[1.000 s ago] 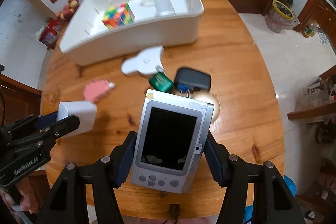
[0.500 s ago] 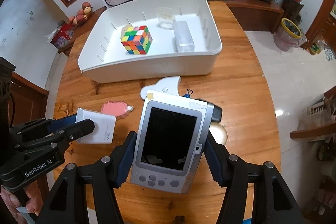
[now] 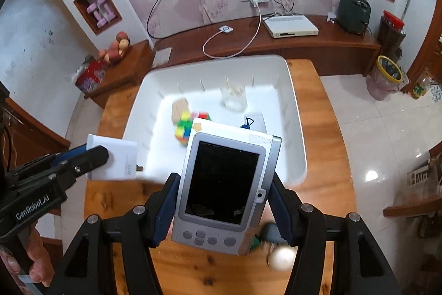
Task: Organize rigid objects
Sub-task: 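Carry the charger and handheld device into the white bin and open both grippers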
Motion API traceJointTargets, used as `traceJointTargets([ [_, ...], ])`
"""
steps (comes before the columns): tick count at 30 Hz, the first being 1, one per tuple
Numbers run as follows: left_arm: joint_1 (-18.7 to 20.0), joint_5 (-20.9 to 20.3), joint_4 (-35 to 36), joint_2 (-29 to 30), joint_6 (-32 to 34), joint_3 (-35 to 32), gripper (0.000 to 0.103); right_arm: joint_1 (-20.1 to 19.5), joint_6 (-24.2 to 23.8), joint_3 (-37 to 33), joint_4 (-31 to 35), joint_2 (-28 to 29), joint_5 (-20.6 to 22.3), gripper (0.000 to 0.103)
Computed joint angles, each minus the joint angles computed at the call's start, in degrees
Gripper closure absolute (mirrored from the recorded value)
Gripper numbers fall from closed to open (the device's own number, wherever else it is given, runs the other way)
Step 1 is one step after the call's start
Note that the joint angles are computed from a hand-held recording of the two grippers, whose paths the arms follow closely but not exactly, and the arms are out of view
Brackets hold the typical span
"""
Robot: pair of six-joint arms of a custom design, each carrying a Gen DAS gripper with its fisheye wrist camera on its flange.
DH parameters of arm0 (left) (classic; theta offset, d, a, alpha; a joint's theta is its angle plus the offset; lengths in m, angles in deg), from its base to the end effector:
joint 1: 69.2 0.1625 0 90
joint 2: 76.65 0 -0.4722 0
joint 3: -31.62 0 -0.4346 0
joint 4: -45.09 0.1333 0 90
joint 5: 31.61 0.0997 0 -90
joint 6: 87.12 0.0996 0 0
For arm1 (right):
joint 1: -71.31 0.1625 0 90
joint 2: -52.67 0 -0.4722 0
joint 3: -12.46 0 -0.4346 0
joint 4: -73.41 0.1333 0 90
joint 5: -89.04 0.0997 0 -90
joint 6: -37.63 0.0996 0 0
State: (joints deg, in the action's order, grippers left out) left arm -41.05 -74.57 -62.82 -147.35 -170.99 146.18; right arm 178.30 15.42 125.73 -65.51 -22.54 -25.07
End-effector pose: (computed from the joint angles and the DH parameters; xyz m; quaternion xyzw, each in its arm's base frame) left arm -0.3695 -0.4316 0.2024 -0.0827 0.8942 -0.3109 0.3113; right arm 0.2574 -0.5255 0.2806 0.3080 -0.9238 0.0830 0.2119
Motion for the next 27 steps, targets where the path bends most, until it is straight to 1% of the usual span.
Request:
traceJointTargets([
  [3, 2.6, 0.5, 0.4, 0.5, 0.9, -0.8, 0.073, 0.0, 1.4, -2.8, 1.0, 3.4, 0.6, 0.041],
  [6, 5.2, -0.1, 1.0, 1.9, 2.4, -1.5, 0.073, -0.1, 2.3, -4.9, 2.4, 6.7, -0.1, 0.041],
  [10, 8.6, -2.8, -0.9, 3.5, 4.8, -0.9, 0.073, -0.5, 3.6, -6.3, 4.5, 10.5, -1.9, 0.041],
  [14, 10.9, -5.1, -3.1, 4.4, 6.4, 0.0, 0.073, -1.3, 4.8, -7.3, 6.4, 13.7, -3.2, 0.041],
  [18, 12.4, -6.8, -4.1, 5.4, 7.9, 0.5, 0.073, -1.6, 5.2, -7.8, 8.2, 15.8, -4.5, 0.042],
  [21, 13.1, -7.1, -4.6, 5.8, 8.7, 0.8, 0.073, -1.7, 5.0, -8.2, 9.0, 17.3, -5.5, 0.043],
  [25, 12.8, -5.0, -4.7, 5.7, 8.6, 0.7, 0.073, -2.0, 5.4, -8.9, 8.6, 18.9, -7.1, 0.043],
  [26, 12.8, -4.5, -4.4, 5.7, 8.4, 0.4, 0.071, -2.0, 5.3, -9.0, 7.9, 19.0, -6.9, 0.043],
  [27, 12.8, -4.3, -4.6, 5.6, 8.6, 0.2, 0.066, -2.1, 5.2, -9.1, 7.1, 19.0, -6.6, 0.043],
])
